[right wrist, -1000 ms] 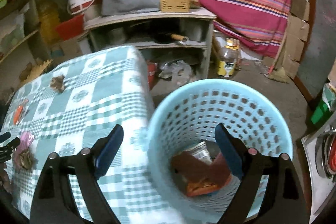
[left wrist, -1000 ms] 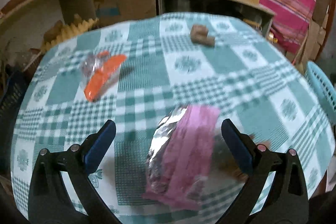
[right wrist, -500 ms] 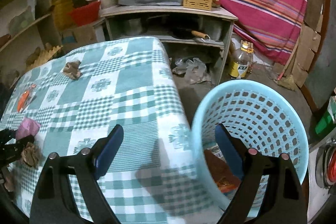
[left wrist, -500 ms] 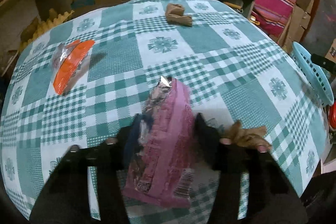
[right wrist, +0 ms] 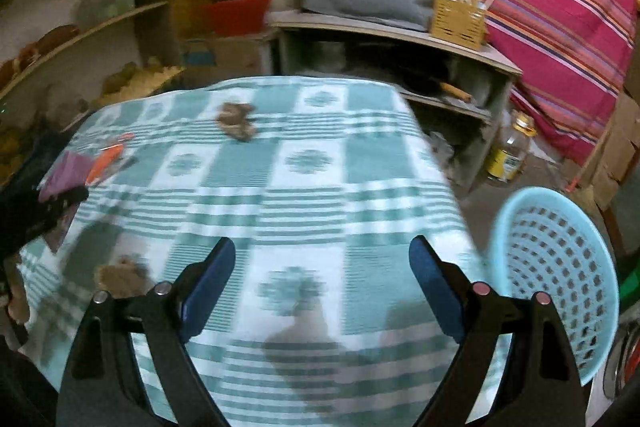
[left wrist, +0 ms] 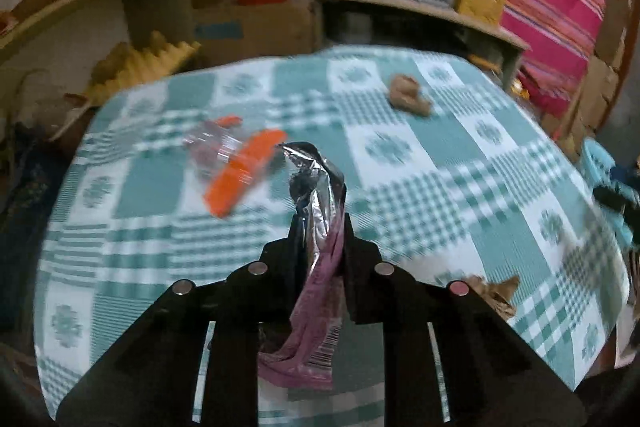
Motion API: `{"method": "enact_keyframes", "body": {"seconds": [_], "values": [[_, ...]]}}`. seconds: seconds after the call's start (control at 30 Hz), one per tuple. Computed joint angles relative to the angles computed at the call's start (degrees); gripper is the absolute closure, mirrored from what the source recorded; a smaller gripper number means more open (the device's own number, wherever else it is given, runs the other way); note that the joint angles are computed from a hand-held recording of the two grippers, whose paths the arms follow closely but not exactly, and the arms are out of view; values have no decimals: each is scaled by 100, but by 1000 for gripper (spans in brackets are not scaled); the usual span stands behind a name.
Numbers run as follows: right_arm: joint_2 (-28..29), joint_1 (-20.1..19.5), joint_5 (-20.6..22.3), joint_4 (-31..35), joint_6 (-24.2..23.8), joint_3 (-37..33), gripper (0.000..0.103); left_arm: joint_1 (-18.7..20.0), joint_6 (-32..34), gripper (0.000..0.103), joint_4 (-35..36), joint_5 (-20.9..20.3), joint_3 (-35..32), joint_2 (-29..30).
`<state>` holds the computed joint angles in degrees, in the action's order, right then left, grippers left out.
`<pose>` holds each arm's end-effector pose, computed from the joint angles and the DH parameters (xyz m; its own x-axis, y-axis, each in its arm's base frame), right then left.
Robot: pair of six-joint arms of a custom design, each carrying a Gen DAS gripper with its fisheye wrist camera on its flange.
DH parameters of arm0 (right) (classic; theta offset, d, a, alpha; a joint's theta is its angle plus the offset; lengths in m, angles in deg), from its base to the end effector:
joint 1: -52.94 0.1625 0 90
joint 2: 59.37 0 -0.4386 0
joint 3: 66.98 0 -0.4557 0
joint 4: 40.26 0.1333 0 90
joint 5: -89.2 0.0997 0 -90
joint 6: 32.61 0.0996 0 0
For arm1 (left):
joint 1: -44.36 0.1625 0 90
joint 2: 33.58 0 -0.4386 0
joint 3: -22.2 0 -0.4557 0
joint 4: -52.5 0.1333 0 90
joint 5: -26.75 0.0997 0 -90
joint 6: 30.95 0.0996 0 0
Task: Collect trash
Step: 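Grasp the foil-lined pink packet with the left tool while the right tool grasps the brown paper scrap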
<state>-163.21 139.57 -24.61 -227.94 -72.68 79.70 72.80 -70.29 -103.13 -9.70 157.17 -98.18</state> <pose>0.0717 -0.3660 0.3075 -0.7059 -0.0768 0.7042 -0.5495 0.6866 -0.4760 -0.2815 -0.3952 0.0623 -0.7291 0.1277 -0.6724 0.5354 0.7183 -0.4443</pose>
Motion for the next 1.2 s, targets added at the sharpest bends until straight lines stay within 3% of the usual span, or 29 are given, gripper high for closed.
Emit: {"method": "enact_keyframes", "body": {"seconds": [0.3, 0.77, 1.2], "values": [[1013, 692, -169, -972, 174, 296, 16, -179, -554, 86, 498, 552, 483, -756], [2323, 1266, -460, -2306, 298, 522, 15, -261, -1317, 86, 1202, 732, 1070, -1705], [2917, 1597, -748, -2346, 299, 390, 15, -260, -1529, 86, 1410, 887, 1183, -2014]]}}
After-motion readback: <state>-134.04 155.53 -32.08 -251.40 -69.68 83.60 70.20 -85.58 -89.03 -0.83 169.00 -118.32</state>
